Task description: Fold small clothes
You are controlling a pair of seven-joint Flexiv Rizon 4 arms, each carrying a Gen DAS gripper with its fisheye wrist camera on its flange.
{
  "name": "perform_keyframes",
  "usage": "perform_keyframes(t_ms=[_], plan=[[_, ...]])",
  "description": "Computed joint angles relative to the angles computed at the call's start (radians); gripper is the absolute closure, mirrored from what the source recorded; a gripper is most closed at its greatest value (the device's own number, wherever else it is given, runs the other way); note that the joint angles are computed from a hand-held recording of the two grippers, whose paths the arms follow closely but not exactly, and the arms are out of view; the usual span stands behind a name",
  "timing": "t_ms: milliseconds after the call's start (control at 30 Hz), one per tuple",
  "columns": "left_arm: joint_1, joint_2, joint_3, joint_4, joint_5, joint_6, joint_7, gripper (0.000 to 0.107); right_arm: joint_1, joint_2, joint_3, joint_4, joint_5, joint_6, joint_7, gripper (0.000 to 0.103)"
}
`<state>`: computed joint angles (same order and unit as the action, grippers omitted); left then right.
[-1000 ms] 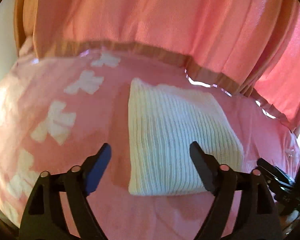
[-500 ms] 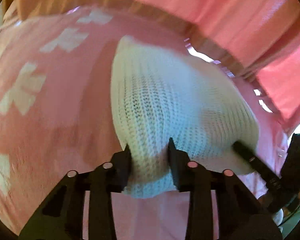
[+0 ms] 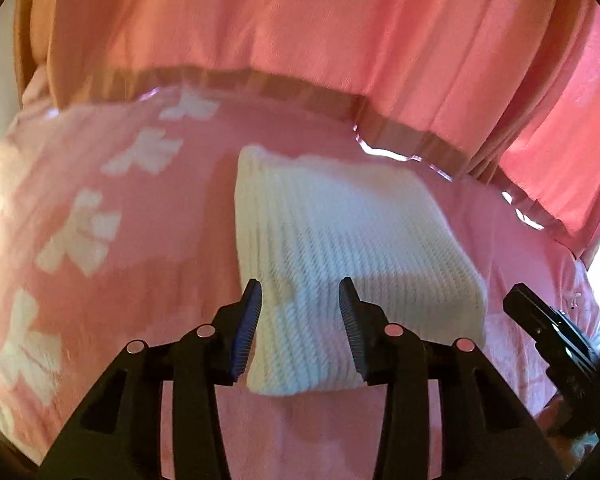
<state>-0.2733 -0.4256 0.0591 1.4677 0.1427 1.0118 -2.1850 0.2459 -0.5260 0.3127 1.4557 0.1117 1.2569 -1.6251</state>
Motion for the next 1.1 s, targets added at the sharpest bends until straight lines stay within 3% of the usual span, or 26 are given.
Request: perform_keyframes(t_ms=[67,100,133,200,333,433,467,500,533,600,700,767,900,1000,1100], plan=[[-0.006,-0.047,-0.001,-0.064,0.009,-0.098,0.028,0.067,0.063,-0.053,-0.088,-0.027,-0.09,-0.112,0.085,0.103],[-0.017,-0.082,0.005,-0.118,0.023,-0.185,0.035,0.065,0.069,-0.086,-0.101,-0.055,-0.107,-0.182,0.105,0.103],[-0.029,-0.112,0.015,-0.154,0.033,-0.261,0.035,0.058,0.069,-0.095,-0.103,-0.065,-0.07,-0.188,0.093,0.103],[-0.024,-0.121,0.009,-0.154,0.028,-0.268,0.014,0.055,0.031,-0.086,-0.053,-0.076,-0.054,-0.196,0.101,0.103],[-0.043,-0.072,0.017,-0.123,0.064,-0.227,-0.024,0.056,0.025,0.0,-0.052,0.003,-0.044,-0.103,0.077,0.1],[-0.07,-0.032,0.028,-0.089,0.107,-0.184,-0.09,0.049,0.081,0.079,-0.135,0.135,-0.127,0.026,0.147,0.08],[-0.087,-0.025,0.034,-0.094,0.133,-0.186,-0.123,0.047,0.113,0.108,-0.188,0.201,-0.187,0.083,0.204,0.062],[-0.108,-0.014,0.044,-0.086,0.168,-0.181,-0.162,0.037,0.12,0.137,-0.208,0.25,-0.217,0.111,0.229,0.044],[-0.118,-0.015,0.048,-0.094,0.195,-0.188,-0.188,0.024,0.123,0.162,-0.222,0.3,-0.248,0.143,0.256,0.041],[-0.152,-0.004,0.06,-0.092,0.268,-0.196,-0.251,0.016,0.175,0.196,-0.308,0.397,-0.351,0.209,0.365,0.032],[-0.203,-0.003,0.067,-0.114,0.394,-0.247,-0.303,0.012,0.27,0.221,-0.449,0.474,-0.524,0.233,0.531,0.026],[-0.234,-0.012,0.064,-0.138,0.463,-0.304,-0.32,0.012,0.269,0.23,-0.458,0.494,-0.567,0.249,0.577,0.021],[-0.261,-0.033,0.045,-0.166,0.528,-0.379,-0.33,0.012,0.352,0.256,-0.613,0.563,-0.775,0.305,0.772,0.017],[-0.27,-0.029,0.039,-0.158,0.557,-0.387,-0.351,0.012,0.324,0.259,-0.597,0.568,-0.813,0.291,0.82,0.017],[-0.273,-0.022,0.036,-0.15,0.581,-0.385,-0.376,0.012,0.203,0.243,-0.433,0.533,-0.696,0.234,0.748,0.017]])
